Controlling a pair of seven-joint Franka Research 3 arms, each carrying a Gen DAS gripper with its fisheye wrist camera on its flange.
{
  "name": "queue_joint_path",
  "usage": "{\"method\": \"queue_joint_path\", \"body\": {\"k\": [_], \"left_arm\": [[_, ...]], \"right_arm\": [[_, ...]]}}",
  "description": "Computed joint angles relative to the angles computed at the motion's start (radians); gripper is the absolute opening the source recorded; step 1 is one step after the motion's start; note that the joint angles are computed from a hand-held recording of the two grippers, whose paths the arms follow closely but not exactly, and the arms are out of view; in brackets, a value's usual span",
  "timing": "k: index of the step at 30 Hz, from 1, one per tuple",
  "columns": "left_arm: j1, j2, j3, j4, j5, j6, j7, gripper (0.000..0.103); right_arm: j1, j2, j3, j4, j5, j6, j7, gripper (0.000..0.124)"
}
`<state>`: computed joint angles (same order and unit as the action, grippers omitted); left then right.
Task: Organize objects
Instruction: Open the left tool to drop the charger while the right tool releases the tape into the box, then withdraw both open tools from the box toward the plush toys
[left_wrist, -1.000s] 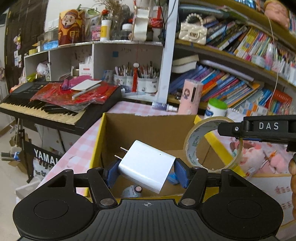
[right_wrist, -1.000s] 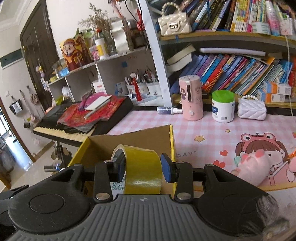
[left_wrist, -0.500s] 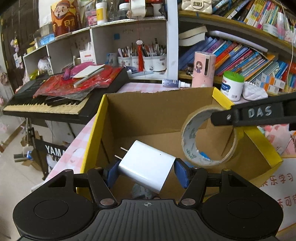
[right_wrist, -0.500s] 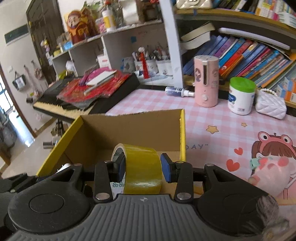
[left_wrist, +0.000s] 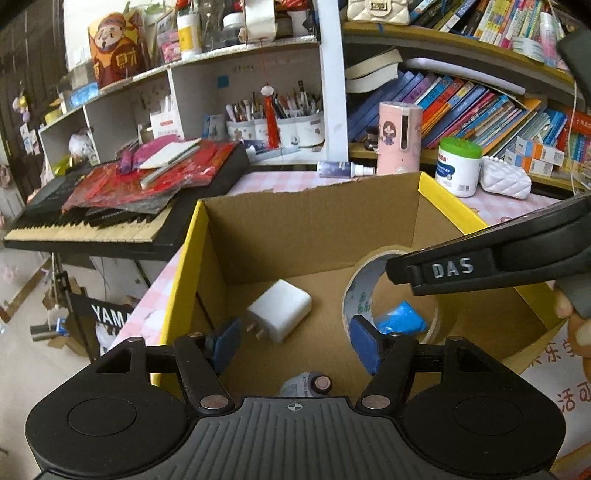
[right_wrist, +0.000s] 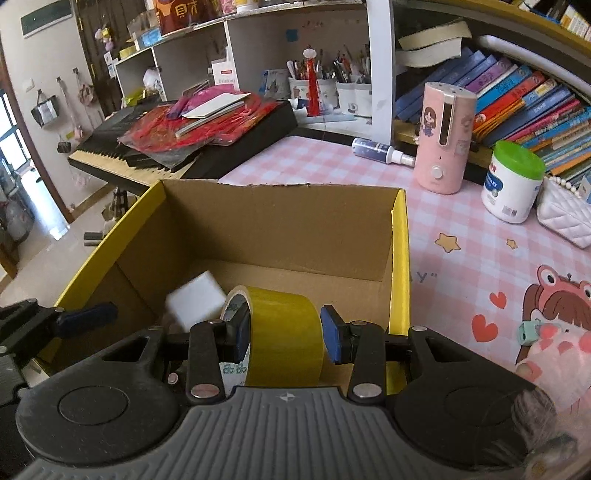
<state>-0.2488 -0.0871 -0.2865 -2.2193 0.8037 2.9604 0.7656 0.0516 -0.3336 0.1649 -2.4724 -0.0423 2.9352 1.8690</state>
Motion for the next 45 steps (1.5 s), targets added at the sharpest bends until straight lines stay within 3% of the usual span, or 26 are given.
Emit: {"method": "queue_joint_path", "body": {"k": [6,7,9,12,22,27,35,45], "left_arm": [[0.031,-0.048,-0.014,-0.035,0.089,0.048,-0.076,0.073],[0.036,-0.056,-0.017,-0.041,0.095,0.053,-0.081,0.074],[0.056,-0.077,-0.03,-0.053,0.132,0.063,-0.117,0.078],[0.093,-0.106,-0.054,-0.068,0.195,0.076,-0.195,0.083],[0.174,-0.219,-0.117,-0.127,0.268,0.033,-0.356,0.09],[0.165,-0.272,-0.101,-0.171,0.241,0.02,-0.373,0.091],[0.142,-0.357,-0.073,-0.283,0.111,0.08,-0.262,0.094],[-0.038,-0.485,0.066,-0.45,-0.154,0.034,0.001,0.094]], "right_arm": [[-0.025,0.002,0.028,0.005,-0.033,0.001,0.042,0.039],[-0.038,0.001,0.041,0.006,-0.05,-0.005,0.06,0.042],[-0.055,-0.004,0.057,0.003,-0.071,-0.002,0.103,0.059],[-0.08,-0.027,0.083,-0.013,-0.106,0.026,0.157,0.064],[-0.292,-0.24,0.287,-0.139,-0.198,0.127,0.33,0.074],[-0.359,-0.404,0.376,-0.225,-0.162,0.127,0.367,0.08],[-0.312,-0.571,0.429,-0.3,-0.139,-0.011,0.427,0.083],[-0.126,-0.665,0.421,-0.347,-0.181,-0.221,0.528,0.085]]}}
